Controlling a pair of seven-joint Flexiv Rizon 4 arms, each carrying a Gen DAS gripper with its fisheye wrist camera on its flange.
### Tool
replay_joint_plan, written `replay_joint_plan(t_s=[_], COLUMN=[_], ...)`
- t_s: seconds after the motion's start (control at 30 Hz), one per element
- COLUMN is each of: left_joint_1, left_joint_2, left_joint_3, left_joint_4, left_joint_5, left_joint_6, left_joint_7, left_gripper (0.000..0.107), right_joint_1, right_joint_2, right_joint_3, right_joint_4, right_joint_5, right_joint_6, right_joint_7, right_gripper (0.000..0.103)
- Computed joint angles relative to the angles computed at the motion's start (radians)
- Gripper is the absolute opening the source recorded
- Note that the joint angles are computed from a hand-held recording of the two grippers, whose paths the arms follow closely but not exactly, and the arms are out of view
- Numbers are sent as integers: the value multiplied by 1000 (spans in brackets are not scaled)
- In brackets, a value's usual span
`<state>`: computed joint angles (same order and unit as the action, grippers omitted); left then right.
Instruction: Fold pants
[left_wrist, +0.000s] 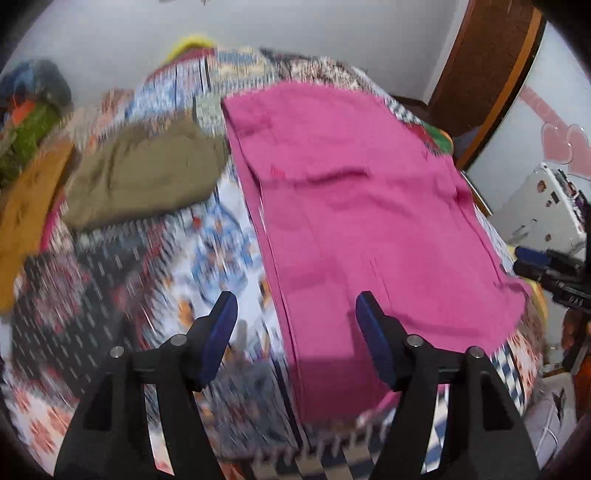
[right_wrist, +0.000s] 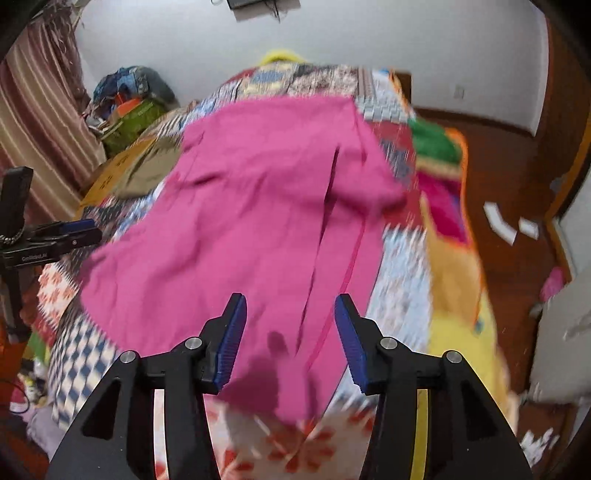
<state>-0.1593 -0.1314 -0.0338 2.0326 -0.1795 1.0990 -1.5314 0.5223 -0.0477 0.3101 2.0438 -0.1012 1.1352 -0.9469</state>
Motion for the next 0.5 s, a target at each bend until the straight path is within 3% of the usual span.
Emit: replay_joint_plan(t_s=[0.1, 0.17, 0.2, 0.3, 0.37, 0.5], left_joint_1=[-2, -11, -15, -19, -26, -33], left_joint_2=[21, 33, 39, 54, 64, 82], left_joint_3=[-14, -14, -13, -21, -17, -5], left_joint_4=[59, 81, 93, 125, 132, 111], left_joint_5=[-81, -83, -83, -149, -131, -3], left_joint_6=[-5, -3, 8, 35, 48, 44], left_joint_7=[34, 24, 16, 42, 26, -43], left_gripper=[67, 66, 65, 49, 44, 19], right_joint_1=[9, 17, 18, 14, 12, 4], right_joint_2=[3, 9, 16, 30, 43, 76], right_joint_3=[20, 18, 17, 12, 15, 15], right_joint_4=[6, 36, 48, 60, 69, 122], right_joint_5=[70, 24, 3, -4, 23, -108], right_joint_6=[-41, -13, -4, 3, 27, 89], right_joint_7=[-42, -4, 14, 40, 44, 141], right_gripper=[46, 46, 40, 18, 11, 7])
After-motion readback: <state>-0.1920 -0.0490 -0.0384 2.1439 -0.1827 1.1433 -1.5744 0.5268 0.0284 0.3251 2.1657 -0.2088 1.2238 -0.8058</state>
